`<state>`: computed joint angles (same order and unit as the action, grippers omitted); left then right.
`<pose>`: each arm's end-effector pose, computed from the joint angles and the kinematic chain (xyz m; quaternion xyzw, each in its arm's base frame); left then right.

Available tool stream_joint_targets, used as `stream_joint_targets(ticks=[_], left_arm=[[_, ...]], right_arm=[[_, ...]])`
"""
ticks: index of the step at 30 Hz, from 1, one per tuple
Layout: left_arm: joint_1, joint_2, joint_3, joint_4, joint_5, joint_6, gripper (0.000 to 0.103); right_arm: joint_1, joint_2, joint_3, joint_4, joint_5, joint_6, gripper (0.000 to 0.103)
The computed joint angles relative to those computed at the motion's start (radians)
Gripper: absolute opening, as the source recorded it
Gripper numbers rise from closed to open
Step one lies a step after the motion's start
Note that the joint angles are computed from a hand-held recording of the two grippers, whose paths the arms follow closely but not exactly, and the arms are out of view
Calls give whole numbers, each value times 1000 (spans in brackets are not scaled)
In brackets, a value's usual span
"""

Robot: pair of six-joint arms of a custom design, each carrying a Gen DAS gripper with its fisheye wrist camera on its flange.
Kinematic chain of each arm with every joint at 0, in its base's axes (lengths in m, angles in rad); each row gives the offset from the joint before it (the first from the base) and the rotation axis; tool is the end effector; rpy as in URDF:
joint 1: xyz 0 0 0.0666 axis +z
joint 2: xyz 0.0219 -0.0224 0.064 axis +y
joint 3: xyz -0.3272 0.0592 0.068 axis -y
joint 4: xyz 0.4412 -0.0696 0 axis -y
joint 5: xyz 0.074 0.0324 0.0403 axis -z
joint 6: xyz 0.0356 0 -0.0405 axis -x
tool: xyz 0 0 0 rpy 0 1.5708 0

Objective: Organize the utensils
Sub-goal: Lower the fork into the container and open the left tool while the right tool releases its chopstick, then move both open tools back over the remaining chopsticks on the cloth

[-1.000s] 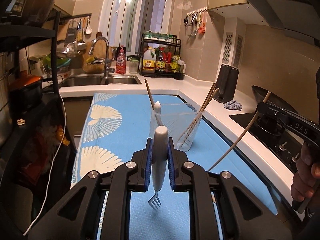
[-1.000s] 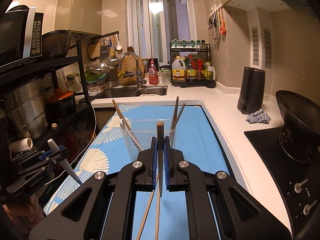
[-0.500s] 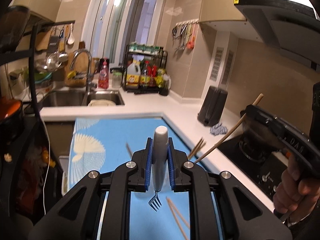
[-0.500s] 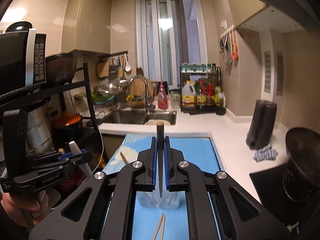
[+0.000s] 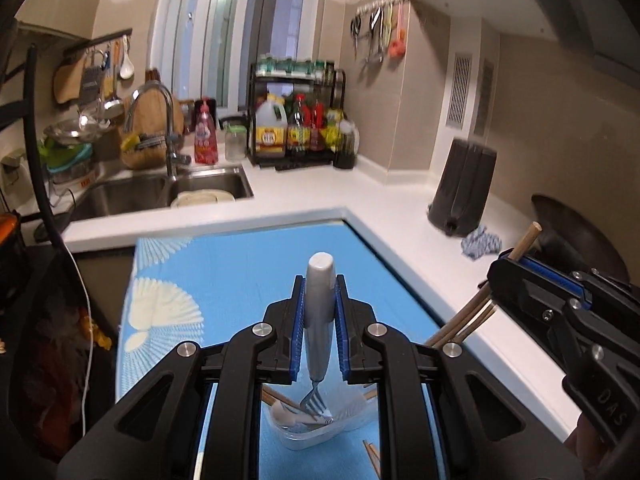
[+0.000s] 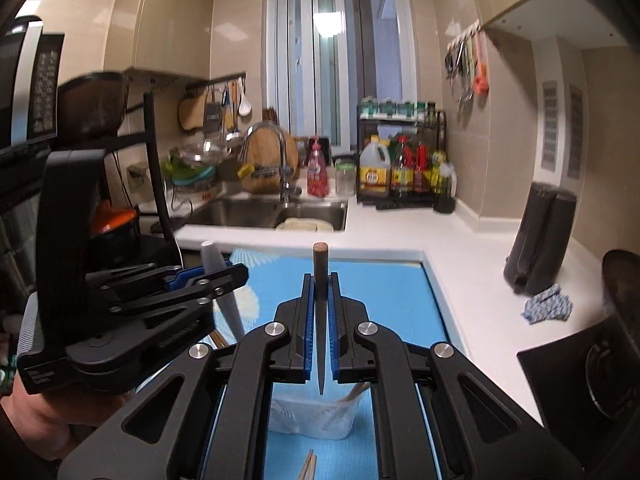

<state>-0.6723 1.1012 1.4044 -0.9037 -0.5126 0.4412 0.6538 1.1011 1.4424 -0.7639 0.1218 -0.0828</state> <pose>0.3565 -0.2620 0.5254 -0.0188 0.8636 -0.0480 0.5015 0.3599 0.2698 0.5558 -0.2043 0.8135 0.1475 0.5241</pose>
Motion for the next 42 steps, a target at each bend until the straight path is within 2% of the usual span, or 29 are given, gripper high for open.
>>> stream_joint_targets(ticks=[5, 7, 9, 11, 16, 25, 33, 39, 42], left_arm=[[3, 12, -48, -5, 42, 11, 14], [0, 16, -55, -20, 48, 12, 16], [-5, 8, -61, -20, 37, 15, 25], [-13, -13, -69, -12, 21, 21, 34], [-46, -41, -52, -9, -35, 19, 36], [-167, -116, -44, -42, -179, 44, 36], [-325, -213, -146, -130, -323, 175, 36], [-439, -261, -261, -215, -393, 357, 36], [-484, -265, -311, -248, -421, 453, 36]], right_arm=[[-9, 37, -19, -51, -31, 5, 7], [-5, 45, -22, -72, -21, 13, 12], [-6, 40, -26, -79, -21, -2, 28], [-6, 26, -32, -80, -11, -11, 36], [0, -13, -35, -85, 13, -8, 37], [32, -141, -71, -69, 82, -14, 37], [78, -343, -231, -29, 145, -18, 37], [99, -513, -409, -42, 150, -86, 37], [92, -617, -534, -63, 118, -162, 33]])
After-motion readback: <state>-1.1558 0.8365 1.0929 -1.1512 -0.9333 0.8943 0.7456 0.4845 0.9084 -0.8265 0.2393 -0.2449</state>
